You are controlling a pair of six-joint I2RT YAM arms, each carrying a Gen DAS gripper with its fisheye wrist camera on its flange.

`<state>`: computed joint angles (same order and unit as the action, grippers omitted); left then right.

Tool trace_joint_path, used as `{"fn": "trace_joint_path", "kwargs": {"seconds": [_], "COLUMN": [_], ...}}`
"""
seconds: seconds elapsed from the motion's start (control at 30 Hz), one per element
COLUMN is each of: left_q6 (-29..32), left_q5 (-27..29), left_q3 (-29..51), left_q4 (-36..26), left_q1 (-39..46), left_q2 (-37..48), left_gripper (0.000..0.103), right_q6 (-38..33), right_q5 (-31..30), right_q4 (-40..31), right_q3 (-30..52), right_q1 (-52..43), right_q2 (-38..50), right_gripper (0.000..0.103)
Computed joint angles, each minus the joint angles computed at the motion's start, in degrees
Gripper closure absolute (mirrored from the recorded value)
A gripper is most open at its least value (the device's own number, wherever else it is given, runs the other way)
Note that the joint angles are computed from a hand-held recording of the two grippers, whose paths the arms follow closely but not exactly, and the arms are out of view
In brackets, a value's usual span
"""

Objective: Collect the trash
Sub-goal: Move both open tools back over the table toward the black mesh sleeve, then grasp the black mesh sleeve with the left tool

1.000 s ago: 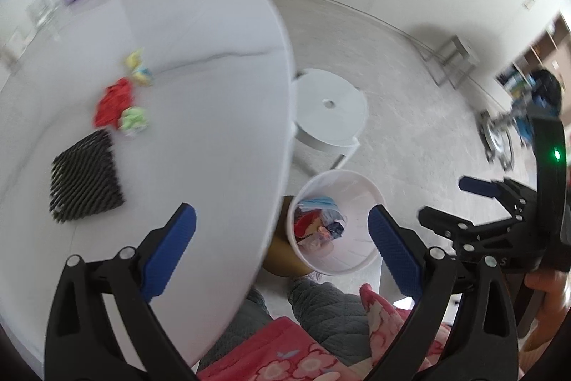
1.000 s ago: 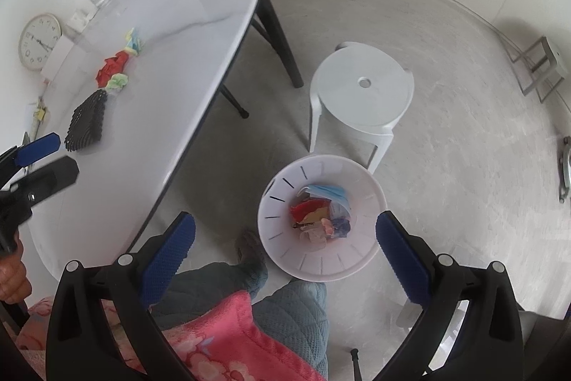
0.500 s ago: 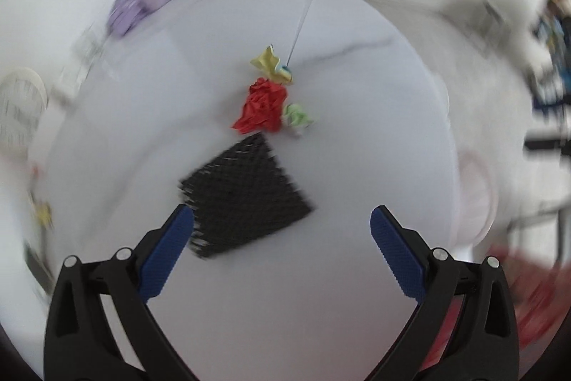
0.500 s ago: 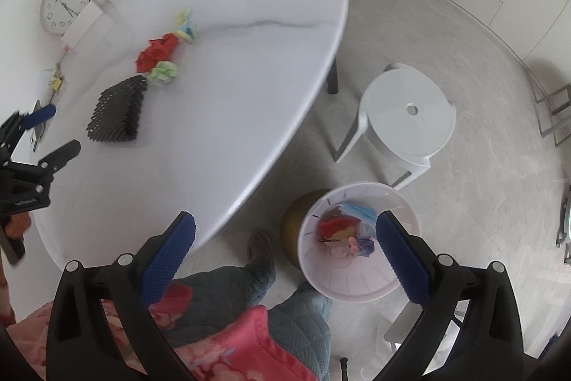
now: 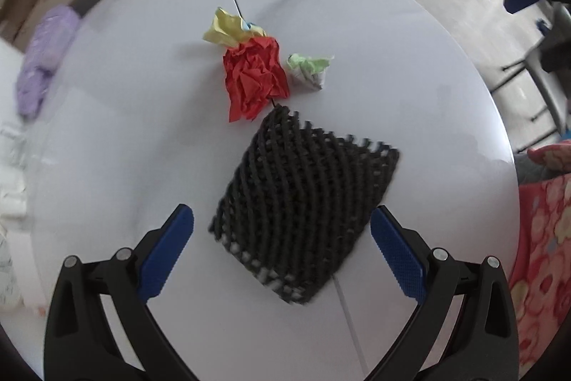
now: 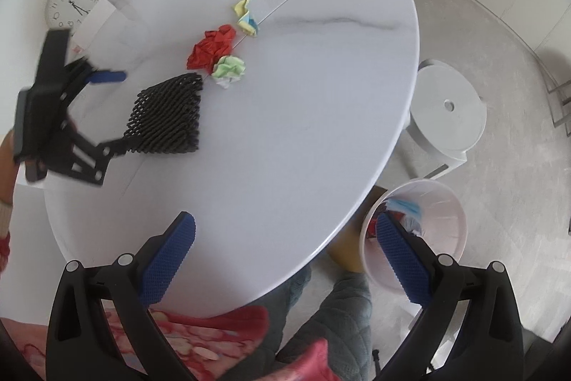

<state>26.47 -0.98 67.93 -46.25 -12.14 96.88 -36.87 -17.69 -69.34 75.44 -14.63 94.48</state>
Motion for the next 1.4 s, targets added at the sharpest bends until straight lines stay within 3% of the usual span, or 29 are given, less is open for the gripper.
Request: {"fn": "trace_joint_path", "kwargs": {"seconds": [0.23,0.57,0.73,1.03,1.23,1.4], "left_q6": [6.0,7.6,5.3,-4.5,-13.2,-17.1], "left_q5": [11.8,14.2,12.7,14.8,19.3,20.3], "left_q3": [11.7,11.5,7.5,-3.9,-5.0,-8.3], "left_q4": [-5.9,-3.2,0.4,8.9,9.7,11.4], "left_q1": [6.1,7.3,6.9,6.9,11.2,13.7], "left_q2": [11.7,15.4,14.1,5.6,4.6,1.6], "left_gripper": [0.008,0.009,0.025,0.052,0.084,0.09], "right_q6": [6.7,10.4,11.0,9.7,9.1,9.1], "right_q5": [2.8,5.3,5.3,5.2,4.7,4.6], "right_q4": [1.1,2.0,2.0,1.9,1.8,2.2], "right_q3": [-4.1,-4.3,-3.4,-3.1,-2.9,-2.8], "right_q1": [2.5,4.3,4.7,6.3,7.2,7.8], "right_q2": [-2.4,-3.0,-2.4,-2.0,-1.9,-1.4], "right_gripper": [0.003,0.003,0.003,0.003,0.003,0.003]}}
